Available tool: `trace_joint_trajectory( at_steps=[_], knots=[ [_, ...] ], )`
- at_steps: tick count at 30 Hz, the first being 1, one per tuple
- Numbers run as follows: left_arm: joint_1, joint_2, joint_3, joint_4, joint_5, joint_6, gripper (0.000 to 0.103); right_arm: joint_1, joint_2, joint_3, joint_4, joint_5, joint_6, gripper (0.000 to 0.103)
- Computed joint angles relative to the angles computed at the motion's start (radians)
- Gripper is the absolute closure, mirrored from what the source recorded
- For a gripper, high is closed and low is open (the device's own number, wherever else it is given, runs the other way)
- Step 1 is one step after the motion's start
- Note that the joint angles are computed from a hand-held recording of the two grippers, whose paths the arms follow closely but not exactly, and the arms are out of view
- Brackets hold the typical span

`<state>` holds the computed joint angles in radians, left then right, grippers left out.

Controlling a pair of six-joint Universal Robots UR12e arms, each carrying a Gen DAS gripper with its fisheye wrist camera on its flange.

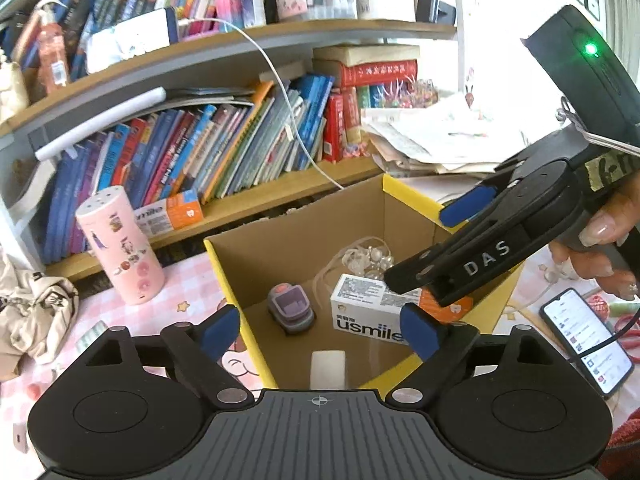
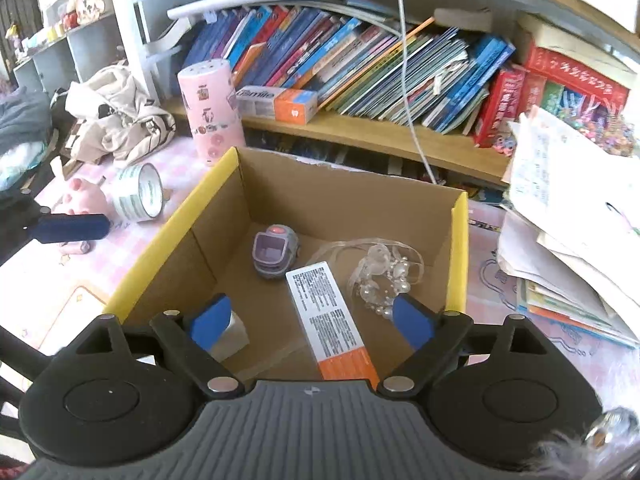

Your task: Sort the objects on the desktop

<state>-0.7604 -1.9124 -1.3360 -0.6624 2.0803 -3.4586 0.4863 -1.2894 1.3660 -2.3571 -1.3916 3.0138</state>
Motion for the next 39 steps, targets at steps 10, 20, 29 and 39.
trace_joint_trajectory(
  at_steps=[10, 20, 29, 39],
  knots=[
    [-0.029, 0.025, -0.033, 0.006, 0.057, -0.097, 0.01, 0.006, -0.071, 0.102, -0.09, -0.056, 0.071, 0.014],
    [-0.038, 0.062, -0.084, -0.003, 0.039, -0.128, 0.007, 0.044, -0.133, 0.202, -0.187, -0.199, 0.173, 0.008],
    [-0.021, 0.113, -0.155, -0.006, -0.025, -0.15, 0.007, 0.096, -0.155, 0.236, -0.101, -0.291, 0.276, 0.008],
    [-0.007, 0.161, -0.216, -0.034, -0.056, -0.137, 0.006, 0.144, -0.144, 0.23, -0.005, -0.321, 0.356, 0.007]
  ],
)
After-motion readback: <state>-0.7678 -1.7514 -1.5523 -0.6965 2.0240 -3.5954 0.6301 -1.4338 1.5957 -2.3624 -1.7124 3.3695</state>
